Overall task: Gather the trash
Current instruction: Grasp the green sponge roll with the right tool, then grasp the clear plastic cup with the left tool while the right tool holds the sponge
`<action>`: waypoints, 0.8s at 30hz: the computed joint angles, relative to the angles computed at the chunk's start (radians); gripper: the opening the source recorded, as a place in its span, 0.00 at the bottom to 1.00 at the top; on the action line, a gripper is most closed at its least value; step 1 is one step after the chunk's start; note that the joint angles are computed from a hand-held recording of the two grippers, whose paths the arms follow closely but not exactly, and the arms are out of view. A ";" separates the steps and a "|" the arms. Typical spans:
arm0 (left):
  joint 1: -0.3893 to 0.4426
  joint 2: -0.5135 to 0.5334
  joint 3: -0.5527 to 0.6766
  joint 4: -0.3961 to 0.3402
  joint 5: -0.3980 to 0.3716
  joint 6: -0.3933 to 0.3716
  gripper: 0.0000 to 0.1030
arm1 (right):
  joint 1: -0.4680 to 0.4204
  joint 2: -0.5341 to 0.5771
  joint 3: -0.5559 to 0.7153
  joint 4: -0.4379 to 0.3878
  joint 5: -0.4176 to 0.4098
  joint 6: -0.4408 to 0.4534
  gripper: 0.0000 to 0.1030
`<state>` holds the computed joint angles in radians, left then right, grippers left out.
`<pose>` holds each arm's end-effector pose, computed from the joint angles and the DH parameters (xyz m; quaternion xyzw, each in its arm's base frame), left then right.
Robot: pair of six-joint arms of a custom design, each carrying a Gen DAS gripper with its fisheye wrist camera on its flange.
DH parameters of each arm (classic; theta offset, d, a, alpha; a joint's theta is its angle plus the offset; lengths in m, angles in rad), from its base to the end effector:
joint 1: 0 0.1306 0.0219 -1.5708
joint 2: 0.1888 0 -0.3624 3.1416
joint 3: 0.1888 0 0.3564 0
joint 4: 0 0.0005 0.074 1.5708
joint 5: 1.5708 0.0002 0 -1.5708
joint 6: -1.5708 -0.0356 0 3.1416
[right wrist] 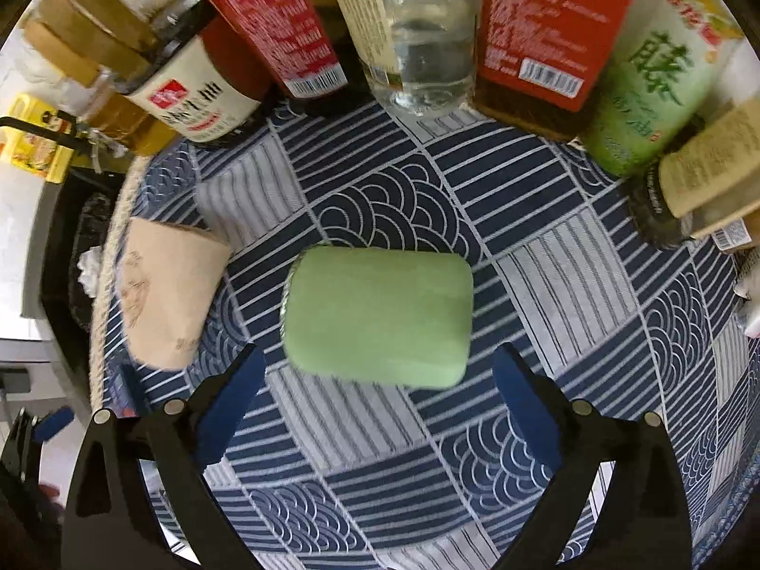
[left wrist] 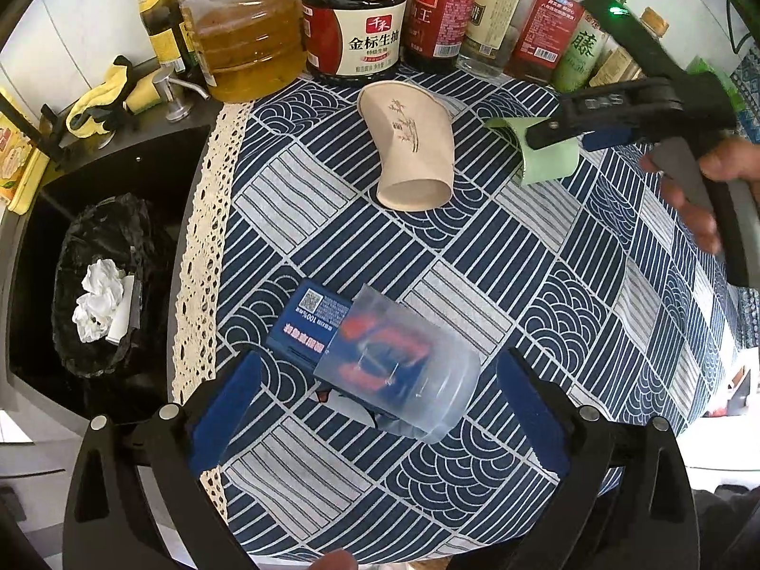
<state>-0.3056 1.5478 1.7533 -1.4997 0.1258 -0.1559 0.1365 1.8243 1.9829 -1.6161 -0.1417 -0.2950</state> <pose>0.4375 -0.1432 0.4555 0.2345 0.9603 -0.0724 0.1325 0.5354 0.0781 0.4058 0.0749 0.9931 0.0811 0.0400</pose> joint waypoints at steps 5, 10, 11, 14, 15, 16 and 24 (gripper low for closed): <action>0.007 -0.014 -0.027 0.022 -0.004 0.000 0.93 | 0.013 0.046 0.027 -0.005 0.032 -0.015 0.92; 0.012 -0.025 -0.051 0.036 -0.002 0.001 0.93 | 0.024 0.043 0.011 0.008 0.071 -0.011 0.84; 0.013 -0.026 -0.052 0.036 -0.002 0.002 0.93 | 0.024 0.038 0.002 0.013 0.062 -0.013 0.83; 0.008 -0.028 -0.057 0.037 -0.005 -0.002 0.94 | 0.022 0.025 -0.013 0.022 0.047 0.001 0.83; 0.005 -0.030 -0.059 0.039 -0.008 -0.004 0.94 | 0.020 0.019 -0.018 0.024 0.045 0.003 0.83; 0.002 -0.030 -0.059 0.040 -0.009 -0.005 0.94 | 0.019 0.011 -0.023 0.029 0.042 0.006 0.83; -0.045 0.000 -0.047 0.029 -0.082 -0.055 0.94 | 0.012 -0.078 -0.070 0.037 0.025 0.043 0.83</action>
<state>-0.3504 1.5479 1.7062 -1.4710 0.0440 -0.2106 0.1485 1.7467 1.9131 -1.5793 -0.1163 -0.2515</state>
